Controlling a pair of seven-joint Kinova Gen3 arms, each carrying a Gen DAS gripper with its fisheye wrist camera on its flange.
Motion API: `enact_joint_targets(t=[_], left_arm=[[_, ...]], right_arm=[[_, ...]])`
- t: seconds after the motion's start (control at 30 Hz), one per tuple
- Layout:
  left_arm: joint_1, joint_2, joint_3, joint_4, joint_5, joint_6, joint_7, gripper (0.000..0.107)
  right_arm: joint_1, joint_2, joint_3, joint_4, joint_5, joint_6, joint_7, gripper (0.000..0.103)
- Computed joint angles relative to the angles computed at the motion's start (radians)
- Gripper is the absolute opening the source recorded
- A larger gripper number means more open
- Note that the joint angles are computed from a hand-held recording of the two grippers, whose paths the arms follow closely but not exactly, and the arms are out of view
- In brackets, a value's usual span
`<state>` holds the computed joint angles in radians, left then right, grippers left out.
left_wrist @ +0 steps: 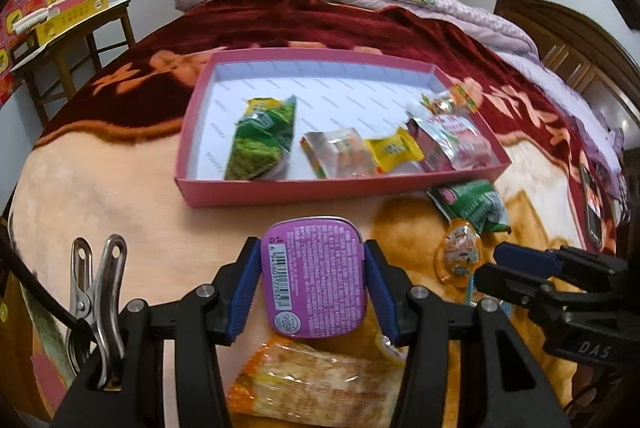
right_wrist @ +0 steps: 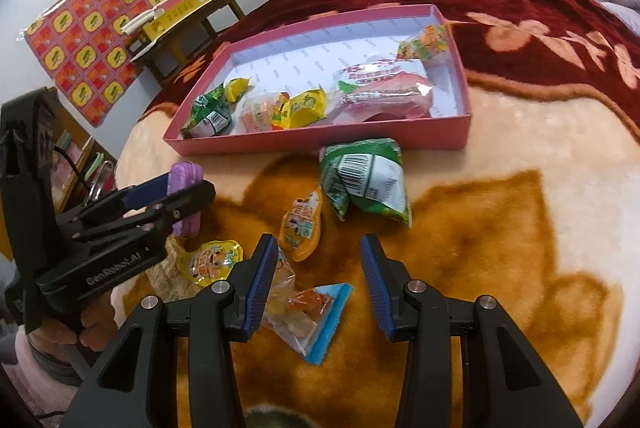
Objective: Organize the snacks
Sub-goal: 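Grasp the purple tin with the left tool while the right tool grasps the orange-wrapped chocolate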
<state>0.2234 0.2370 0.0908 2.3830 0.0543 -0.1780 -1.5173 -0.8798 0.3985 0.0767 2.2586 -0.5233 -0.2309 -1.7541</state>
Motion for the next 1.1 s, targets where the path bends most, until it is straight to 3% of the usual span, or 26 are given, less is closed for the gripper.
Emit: enact_joint_targets(t=[0.23, 0.37, 0.47, 0.63, 0.83, 1.1], left_arm=[[-0.117, 0.005, 0.084, 0.017, -0.096, -0.027, 0.078, 0.054], [-0.162, 0.019, 0.116, 0.027, -0.156, -0.051, 0.125, 0.054], [-0.166, 0.029, 0.116, 0.026, -0.180, -0.057, 0.143, 0.054], [-0.158, 0.032, 0.106, 0.031, -0.194, -0.068, 0.152, 0.054], [-0.137, 0.026, 0.088, 0.032, -0.184, -0.066, 0.150, 0.054], [-0.147, -0.014, 0.094, 0.035, -0.193, -0.046, 0.169, 0.054]], right_arm=[[0.025, 0.035, -0.014, -0.052, 0.023, 0.035, -0.042, 0.043], [-0.062, 0.052, 0.079, -0.068, -0.010, 0.054, -0.040, 0.039], [-0.089, 0.058, 0.105, -0.068, -0.016, 0.049, -0.049, 0.037], [-0.121, 0.064, 0.142, -0.061, -0.045, 0.039, -0.053, 0.023], [-0.100, 0.062, 0.118, -0.050, -0.045, 0.016, -0.046, 0.021], [-0.040, 0.032, 0.029, 0.003, -0.042, -0.071, -0.030, 0.021]])
